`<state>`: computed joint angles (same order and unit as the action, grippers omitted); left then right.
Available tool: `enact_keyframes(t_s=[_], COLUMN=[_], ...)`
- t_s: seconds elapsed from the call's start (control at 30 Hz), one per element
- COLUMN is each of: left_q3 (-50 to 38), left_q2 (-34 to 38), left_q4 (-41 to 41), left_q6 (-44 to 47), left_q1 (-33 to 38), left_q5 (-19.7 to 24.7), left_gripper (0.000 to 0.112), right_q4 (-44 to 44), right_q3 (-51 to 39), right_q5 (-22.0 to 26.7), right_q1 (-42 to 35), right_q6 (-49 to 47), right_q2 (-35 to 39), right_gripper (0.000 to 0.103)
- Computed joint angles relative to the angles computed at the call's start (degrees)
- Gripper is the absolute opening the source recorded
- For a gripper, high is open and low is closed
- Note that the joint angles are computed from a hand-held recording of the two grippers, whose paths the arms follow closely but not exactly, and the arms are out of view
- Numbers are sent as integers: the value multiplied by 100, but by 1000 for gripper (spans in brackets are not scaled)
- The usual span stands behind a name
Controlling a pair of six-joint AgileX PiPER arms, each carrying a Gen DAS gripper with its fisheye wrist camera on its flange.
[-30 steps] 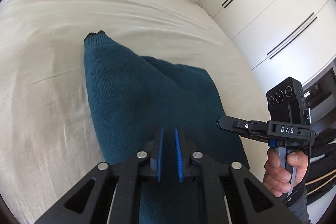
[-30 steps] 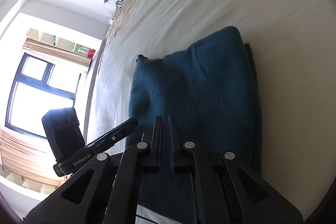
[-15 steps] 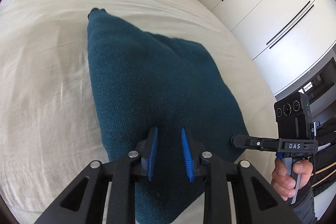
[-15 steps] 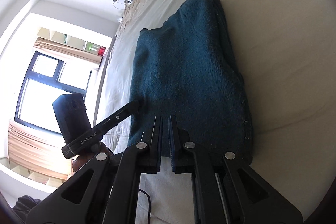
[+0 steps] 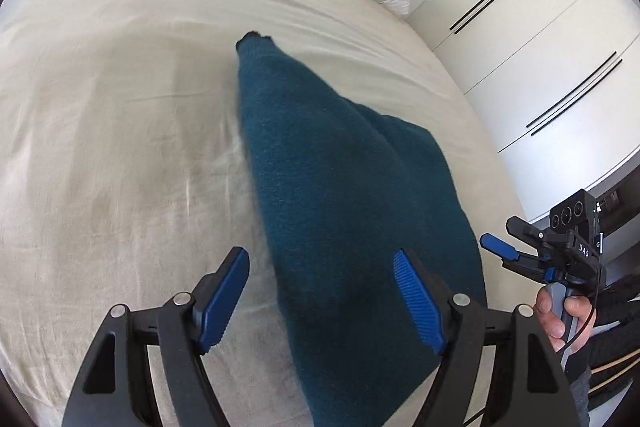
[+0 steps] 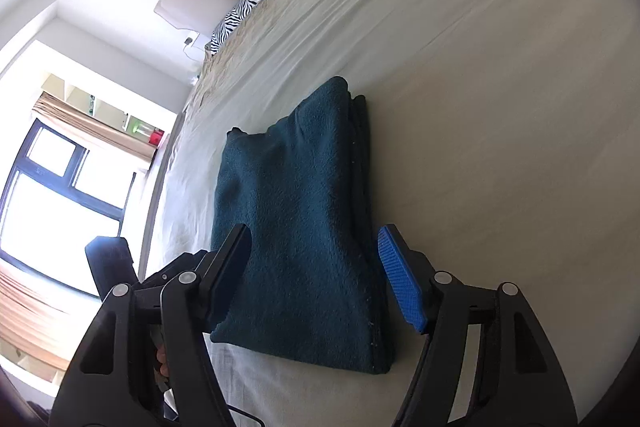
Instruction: Fold small clothes
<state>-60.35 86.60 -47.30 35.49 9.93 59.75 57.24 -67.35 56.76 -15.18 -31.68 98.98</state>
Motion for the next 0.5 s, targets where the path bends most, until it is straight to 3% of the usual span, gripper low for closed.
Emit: enact_keyframes(t_s=[0.13,0.27,0.37,0.5], left_q3=[-182,-593,-722,-809], left_q2=[561,861,976,1022], left_q4=[-162,7,195,348], left_q6=[-152,-344,-526,-746], left_q1=[-93,-455,-676,-733], left_q5=[52,-10,-156,-190], left_gripper=[77,80,78,62], right_q4=[-1037,-774,-839,-1394], right_q3=[-1201,-1762,-2147,-1997], right_q5=[130,182,268,10], right_q1=[391,385,621,979], right_q6=[1000,909,901,1164], right_q2=[1012,1670,1966,1794], right_gripper=[66,64,46,35])
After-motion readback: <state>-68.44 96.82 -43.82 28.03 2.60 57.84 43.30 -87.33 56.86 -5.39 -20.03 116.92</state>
